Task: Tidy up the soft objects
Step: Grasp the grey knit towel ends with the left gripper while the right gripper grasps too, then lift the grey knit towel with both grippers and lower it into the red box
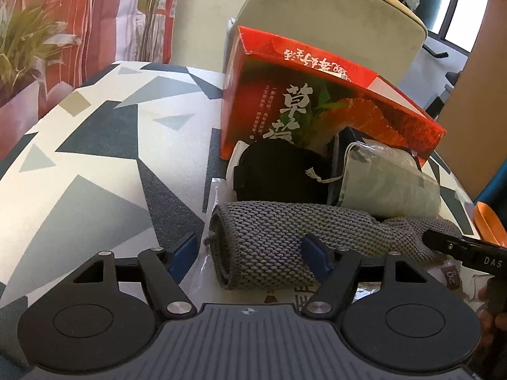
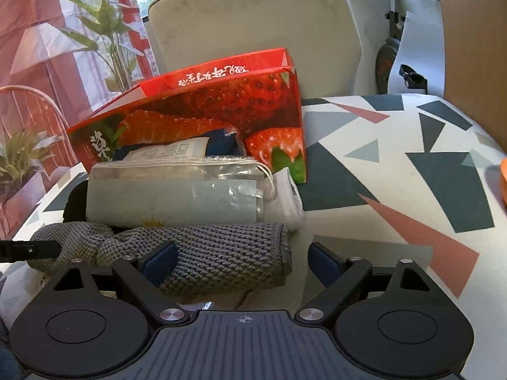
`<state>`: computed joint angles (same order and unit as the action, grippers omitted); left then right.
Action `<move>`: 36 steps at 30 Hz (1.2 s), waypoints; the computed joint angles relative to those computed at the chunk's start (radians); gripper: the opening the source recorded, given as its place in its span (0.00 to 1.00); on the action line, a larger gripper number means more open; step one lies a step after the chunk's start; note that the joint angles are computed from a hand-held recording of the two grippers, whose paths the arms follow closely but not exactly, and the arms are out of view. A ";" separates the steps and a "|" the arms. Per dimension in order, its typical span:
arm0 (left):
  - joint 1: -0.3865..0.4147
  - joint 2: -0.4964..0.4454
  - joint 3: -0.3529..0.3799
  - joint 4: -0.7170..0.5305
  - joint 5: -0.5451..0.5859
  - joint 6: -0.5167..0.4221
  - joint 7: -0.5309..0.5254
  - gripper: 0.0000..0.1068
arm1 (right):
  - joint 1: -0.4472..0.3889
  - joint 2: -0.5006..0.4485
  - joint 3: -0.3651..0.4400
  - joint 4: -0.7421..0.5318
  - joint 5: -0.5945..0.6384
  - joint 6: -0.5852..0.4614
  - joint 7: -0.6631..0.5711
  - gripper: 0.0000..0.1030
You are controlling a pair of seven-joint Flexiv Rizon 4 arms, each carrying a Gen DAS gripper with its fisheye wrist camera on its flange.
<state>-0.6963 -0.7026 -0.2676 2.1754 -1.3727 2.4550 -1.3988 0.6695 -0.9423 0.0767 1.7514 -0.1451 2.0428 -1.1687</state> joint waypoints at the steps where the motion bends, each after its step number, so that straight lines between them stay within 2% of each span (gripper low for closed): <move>1: 0.001 0.000 0.000 0.000 0.002 -0.002 0.000 0.68 | 0.001 -0.001 -0.001 0.000 0.000 0.003 -0.003 0.80; 7: 0.002 -0.003 -0.003 -0.009 -0.009 -0.008 0.014 0.68 | -0.006 -0.005 0.007 0.001 -0.004 0.027 -0.011 0.77; 11: 0.000 -0.004 -0.004 -0.011 -0.009 0.000 0.023 0.66 | -0.007 -0.004 0.009 0.004 -0.011 0.036 -0.021 0.69; 15: 0.000 0.000 -0.004 -0.005 -0.003 0.001 0.014 0.63 | 0.009 0.004 -0.003 0.011 0.007 0.042 -0.034 0.66; 19: -0.003 -0.006 -0.019 -0.032 -0.058 -0.004 0.089 0.63 | 0.002 0.009 0.005 0.015 0.007 0.046 -0.033 0.64; 21: -0.002 -0.007 -0.019 -0.026 -0.047 0.005 0.073 0.62 | 0.011 0.013 -0.004 0.020 0.018 0.052 -0.039 0.58; 22: -0.002 -0.005 -0.016 -0.016 -0.030 0.012 0.048 0.58 | 0.012 0.015 -0.005 0.021 0.022 0.053 -0.040 0.56; 25: -0.004 0.003 -0.006 0.012 -0.003 0.035 -0.021 0.34 | 0.015 0.019 -0.007 0.026 0.037 0.064 -0.041 0.43; 27: -0.006 0.009 -0.002 0.026 0.004 0.045 -0.057 0.27 | 0.026 0.023 -0.019 0.030 0.061 0.072 -0.044 0.32; 30: -0.016 0.007 -0.001 0.020 -0.008 0.068 -0.047 0.18 | 0.026 0.028 -0.018 0.035 0.077 0.084 -0.044 0.23; 31: -0.019 0.006 -0.001 0.014 -0.009 0.076 -0.030 0.09 | 0.026 0.031 -0.017 0.037 0.082 0.090 -0.044 0.22; 34: -0.025 0.000 -0.005 -0.004 -0.007 0.102 0.022 0.09 | 0.012 0.038 -0.001 0.043 0.077 0.108 -0.042 0.19; 36: -0.010 0.006 -0.007 0.008 0.039 0.076 0.002 0.09 | -0.021 0.039 0.032 0.046 0.043 0.116 -0.030 0.18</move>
<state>-0.7059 -0.6962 -0.2748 2.1837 -1.3339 2.5314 -1.3969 0.6488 -0.9030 0.1089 1.7976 -0.1022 2.1590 -1.1989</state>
